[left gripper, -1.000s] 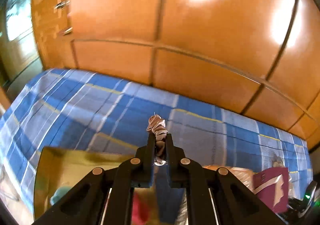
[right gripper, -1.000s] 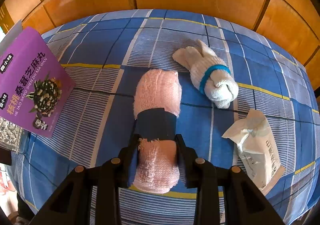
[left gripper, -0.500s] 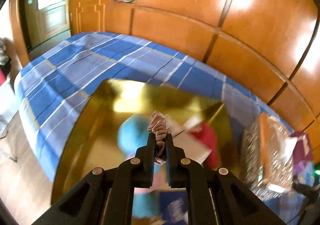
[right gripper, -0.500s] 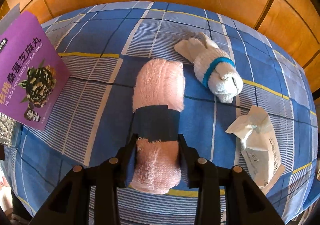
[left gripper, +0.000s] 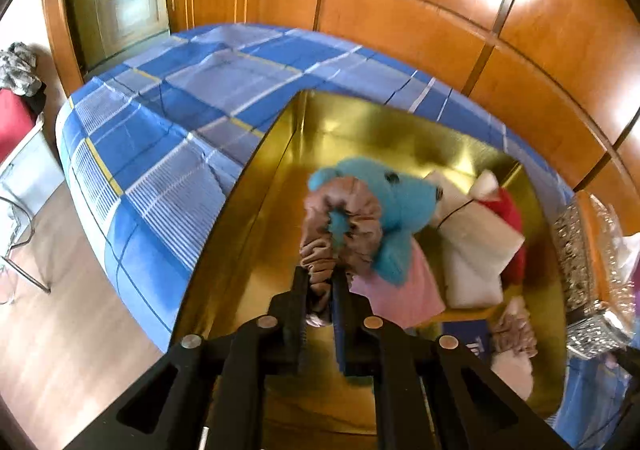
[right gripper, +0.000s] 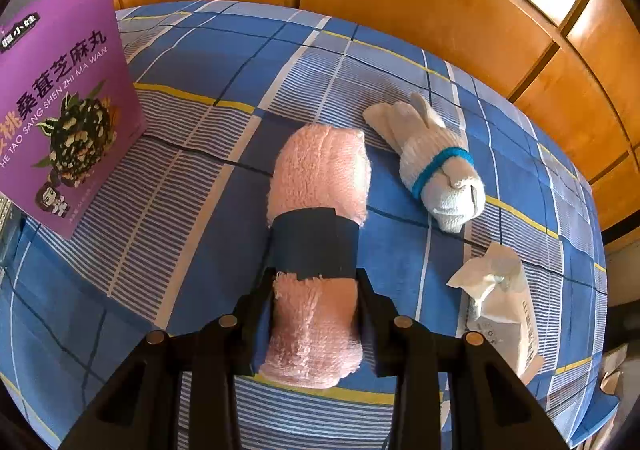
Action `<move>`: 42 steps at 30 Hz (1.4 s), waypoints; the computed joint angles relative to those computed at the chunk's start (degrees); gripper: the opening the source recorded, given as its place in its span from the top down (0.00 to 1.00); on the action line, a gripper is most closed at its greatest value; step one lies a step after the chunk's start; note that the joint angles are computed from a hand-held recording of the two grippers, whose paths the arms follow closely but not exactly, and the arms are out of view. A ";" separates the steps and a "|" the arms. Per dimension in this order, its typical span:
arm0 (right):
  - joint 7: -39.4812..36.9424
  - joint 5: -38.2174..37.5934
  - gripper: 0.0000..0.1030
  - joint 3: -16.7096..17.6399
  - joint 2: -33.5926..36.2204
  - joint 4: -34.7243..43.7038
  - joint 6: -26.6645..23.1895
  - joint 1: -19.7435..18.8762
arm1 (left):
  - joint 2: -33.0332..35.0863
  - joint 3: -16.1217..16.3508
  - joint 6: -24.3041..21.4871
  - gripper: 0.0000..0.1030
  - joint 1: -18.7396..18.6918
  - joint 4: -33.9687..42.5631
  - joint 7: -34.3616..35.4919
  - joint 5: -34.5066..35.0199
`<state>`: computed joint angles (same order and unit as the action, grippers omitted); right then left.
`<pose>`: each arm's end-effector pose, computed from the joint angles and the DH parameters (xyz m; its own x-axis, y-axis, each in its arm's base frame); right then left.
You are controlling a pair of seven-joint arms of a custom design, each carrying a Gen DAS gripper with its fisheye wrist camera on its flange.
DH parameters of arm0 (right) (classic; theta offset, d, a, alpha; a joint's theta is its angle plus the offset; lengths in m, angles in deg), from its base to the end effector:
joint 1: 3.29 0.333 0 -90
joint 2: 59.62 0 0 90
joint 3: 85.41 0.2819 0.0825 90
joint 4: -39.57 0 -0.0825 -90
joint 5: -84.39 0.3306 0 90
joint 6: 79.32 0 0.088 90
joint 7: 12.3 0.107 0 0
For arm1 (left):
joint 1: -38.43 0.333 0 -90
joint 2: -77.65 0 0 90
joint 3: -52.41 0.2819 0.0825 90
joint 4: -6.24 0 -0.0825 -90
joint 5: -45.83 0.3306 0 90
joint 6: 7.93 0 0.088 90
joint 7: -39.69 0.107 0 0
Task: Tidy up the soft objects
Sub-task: 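Carry the second scrunchie into the gold tray and open the left tool, then carry the pink rolled towel over the gold tray with the right tool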
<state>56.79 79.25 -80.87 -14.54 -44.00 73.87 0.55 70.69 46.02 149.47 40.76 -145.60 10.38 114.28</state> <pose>0.6861 0.0910 0.2720 0.4849 -0.8594 0.1623 -0.7707 -0.5076 -0.3852 0.3902 -0.0643 0.2991 0.7652 -0.6261 0.1497 -0.4701 -0.7023 -0.5346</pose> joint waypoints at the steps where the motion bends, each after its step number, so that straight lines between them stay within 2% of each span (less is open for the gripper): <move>1: 0.19 0.01 0.66 -0.07 -0.20 -0.31 0.14 0.08 | 0.16 -0.12 -0.23 0.86 0.01 0.05 -0.66 0.37; 4: 0.12 0.03 0.65 -0.05 -0.07 -0.13 0.10 -0.08 | 0.27 -0.43 0.14 0.68 -0.08 -0.52 -4.05 2.89; 5: 0.15 0.16 0.65 0.04 -0.13 -0.21 0.03 -0.15 | 0.04 -0.68 -0.35 0.55 -0.32 -0.81 -4.97 3.07; 6: -0.05 0.43 0.65 0.24 0.67 1.14 -0.71 -0.36 | -0.41 -1.13 -1.57 0.47 -0.78 -1.18 -5.66 2.75; 9: -0.36 1.97 0.64 0.91 2.73 5.08 -3.67 -1.13 | -1.91 -2.23 -4.86 0.40 -2.17 -2.07 -6.77 2.02; 13: -0.38 2.22 0.64 0.43 2.87 5.21 -3.54 -0.73 | -3.59 -3.56 -8.84 0.38 -4.21 -2.32 -4.91 0.54; 15: -0.36 2.31 0.64 0.38 2.93 5.28 -3.54 -0.69 | -4.40 -4.57 -11.63 0.28 -5.49 -1.99 -4.26 0.00; 19: 0.12 1.93 0.64 -0.10 2.68 4.63 -2.73 -0.20 | -5.24 -5.65 -14.82 0.26 -7.57 -1.14 -3.68 -0.25; 28: 1.36 0.54 0.64 -0.52 1.19 1.60 -0.35 0.18 | -6.71 -6.91 -17.40 0.26 -10.15 0.42 -3.52 1.70; 35: 4.50 -1.46 0.65 -2.15 0.37 0.09 1.05 1.75 | -6.71 -7.11 -17.21 0.26 -11.17 1.23 -2.66 3.14; 38: 7.06 -2.04 0.65 -2.71 0.26 0.48 0.10 2.41 | -6.32 -7.01 -16.21 0.26 -11.36 1.49 -2.61 3.67; 42: 11.29 -0.59 0.68 -2.59 1.24 4.15 -3.76 2.21 | -5.84 -7.28 -16.39 0.26 -11.78 2.06 -2.08 3.77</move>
